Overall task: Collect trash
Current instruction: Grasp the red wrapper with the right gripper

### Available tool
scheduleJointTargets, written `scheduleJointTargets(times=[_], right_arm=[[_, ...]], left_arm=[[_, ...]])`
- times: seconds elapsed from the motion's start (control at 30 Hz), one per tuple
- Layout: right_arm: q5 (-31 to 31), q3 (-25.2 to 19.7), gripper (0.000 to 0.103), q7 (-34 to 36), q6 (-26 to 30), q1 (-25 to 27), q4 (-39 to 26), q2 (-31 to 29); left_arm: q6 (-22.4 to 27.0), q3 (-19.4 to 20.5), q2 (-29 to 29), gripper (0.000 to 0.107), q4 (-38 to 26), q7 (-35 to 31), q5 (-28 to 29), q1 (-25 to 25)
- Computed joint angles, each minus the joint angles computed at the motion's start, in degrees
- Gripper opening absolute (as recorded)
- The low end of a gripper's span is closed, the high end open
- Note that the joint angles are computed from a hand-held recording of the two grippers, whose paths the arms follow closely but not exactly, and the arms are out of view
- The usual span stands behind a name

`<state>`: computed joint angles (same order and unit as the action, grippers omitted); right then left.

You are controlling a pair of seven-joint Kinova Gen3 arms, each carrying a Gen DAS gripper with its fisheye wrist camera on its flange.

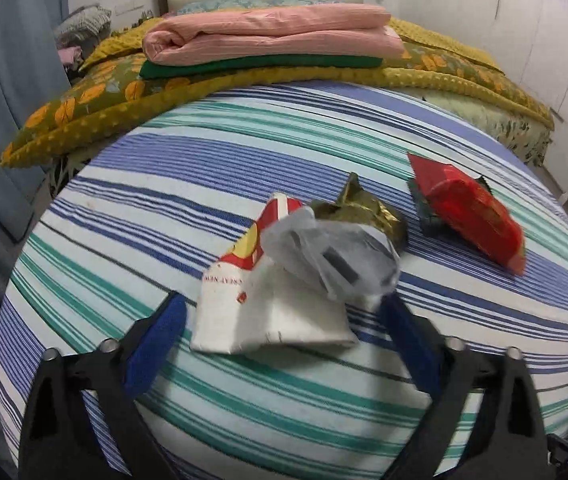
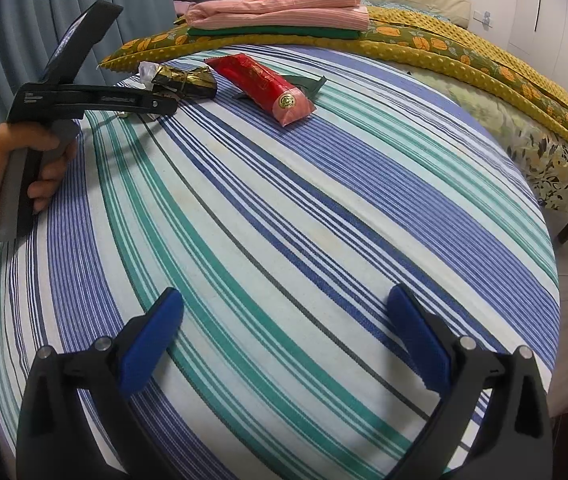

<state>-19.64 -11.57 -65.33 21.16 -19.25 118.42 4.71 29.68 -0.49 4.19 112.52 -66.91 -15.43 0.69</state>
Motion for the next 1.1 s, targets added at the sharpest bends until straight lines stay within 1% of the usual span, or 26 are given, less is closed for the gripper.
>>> scheduleJointTargets(times=[0.03, 0.07, 0.1, 0.17, 0.2, 0.3, 0.4, 0.43, 0.5, 0.53, 0.57, 0.6, 0.63, 0.67, 0.73, 0.77, 0.8, 0.83, 0.87, 0.93, 1.03, 1.1], right_arm=[[0.00, 0.01, 0.098, 0.00, 0.00, 0.00, 0.00, 0.00], [0.00, 0.01, 0.098, 0.00, 0.00, -0.01, 0.00, 0.00], [0.00, 0.01, 0.098, 0.00, 0.00, -0.01, 0.00, 0.00], [0.05, 0.03, 0.098, -0.06, 0.00, -0.04, 0.00, 0.01], [0.07, 0.03, 0.098, -0.09, -0.01, -0.05, 0.01, 0.01], [0.12, 0.03, 0.098, -0.14, -0.01, -0.06, -0.01, 0.02], [0.20, 0.04, 0.098, -0.26, 0.02, -0.09, -0.03, 0.02], [0.25, 0.05, 0.098, -0.31, 0.05, -0.10, -0.06, 0.02], [0.33, 0.06, 0.098, -0.42, 0.05, -0.14, -0.06, 0.01], [0.39, 0.06, 0.098, -0.50, 0.05, -0.17, -0.06, 0.00], [0.45, 0.07, 0.098, -0.56, 0.06, -0.19, -0.07, 0.00], [0.44, 0.07, 0.098, -0.55, 0.09, -0.17, -0.11, 0.01], [0.44, 0.06, 0.098, -0.55, 0.09, -0.17, -0.11, 0.01], [0.50, 0.07, 0.098, -0.62, 0.12, -0.18, -0.13, 0.00], [0.55, 0.08, 0.098, -0.68, 0.17, -0.19, -0.16, 0.00], [0.58, 0.08, 0.098, -0.73, 0.17, -0.21, -0.16, -0.02], [0.62, 0.09, 0.098, -0.78, 0.20, -0.23, -0.19, -0.02], [0.71, 0.11, 0.098, -0.88, 0.21, -0.26, -0.20, -0.02], [0.83, 0.13, 0.098, -1.00, 0.20, -0.30, -0.20, -0.04], [0.80, 0.12, 0.098, -0.98, 0.24, -0.28, -0.23, -0.04], [0.60, 0.08, 0.099, -0.82, 0.28, -0.21, -0.25, -0.02], [-0.50, -0.10, 0.099, 0.54, 0.50, 0.29, -0.37, 0.08]], left_arm=[[-0.26, 0.18, -0.22, 0.077, 0.14, 0.55, -1.05, 0.12], [-0.59, 1.16, -0.52, 0.064, 0.37, 0.17, -1.17, -0.83], [-0.20, 1.09, -0.75, 0.049, 0.19, -1.12, -0.35, -0.90], [0.54, 0.33, -1.68, 0.037, 0.52, -2.18, 0.38, -0.25], [0.86, 0.35, -2.29, 0.032, 0.93, -2.24, 0.27, -0.33], [0.97, 0.81, -6.52, 0.031, 4.16, -2.17, 0.42, -0.61], [1.85, 0.99, -12.87, 0.031, 8.19, -4.55, 4.97, -0.85], [2.53, 1.25, -15.21, 0.032, 9.70, -5.29, 6.53, -0.70], [3.64, 2.50, -18.51, 0.039, 12.18, -6.24, 8.26, -0.37], [4.00, 3.86, -20.08, 0.042, 13.55, -5.78, 8.38, -0.42], [4.13, 4.75, -21.19, 0.049, 14.63, -5.51, 8.65, -0.42], [4.26, 5.51, -22.14, 0.058, 15.56, -5.08, 8.97, -0.49], [4.22, 6.49, -22.98, 0.063, 16.48, -4.10, 8.98, -0.95], [4.05, 7.41, -23.44, 0.071, 17.15, -3.15, 8.68, -1.54], [3.16, 7.89, -23.57, 0.078, 17.83, -3.11, 8.17, -1.77], [3.61, 8.39, -23.08, 0.088, 17.49, -2.82, 7.88, -2.03], [4.08, 8.83, -22.52, 0.092, 17.02, -2.51, 7.59, -2.18], [4.34, 9.34, -21.82, 0.093, 16.63, -2.19, 7.01, -2.26], [4.61, 10.80, -21.14, 0.095, 16.30, -0.97, 5.51, -2.94], [5.32, 12.25, -19.95, 0.096, 15.62, 0.94, 3.00, -3.34], [5.05, 10.59, -19.62, 0.097, 15.70, 1.22, 2.93, -2.08], [5.16, 10.50, -19.56, 0.098, 15.68, 1.74, 2.42, -1.80]])
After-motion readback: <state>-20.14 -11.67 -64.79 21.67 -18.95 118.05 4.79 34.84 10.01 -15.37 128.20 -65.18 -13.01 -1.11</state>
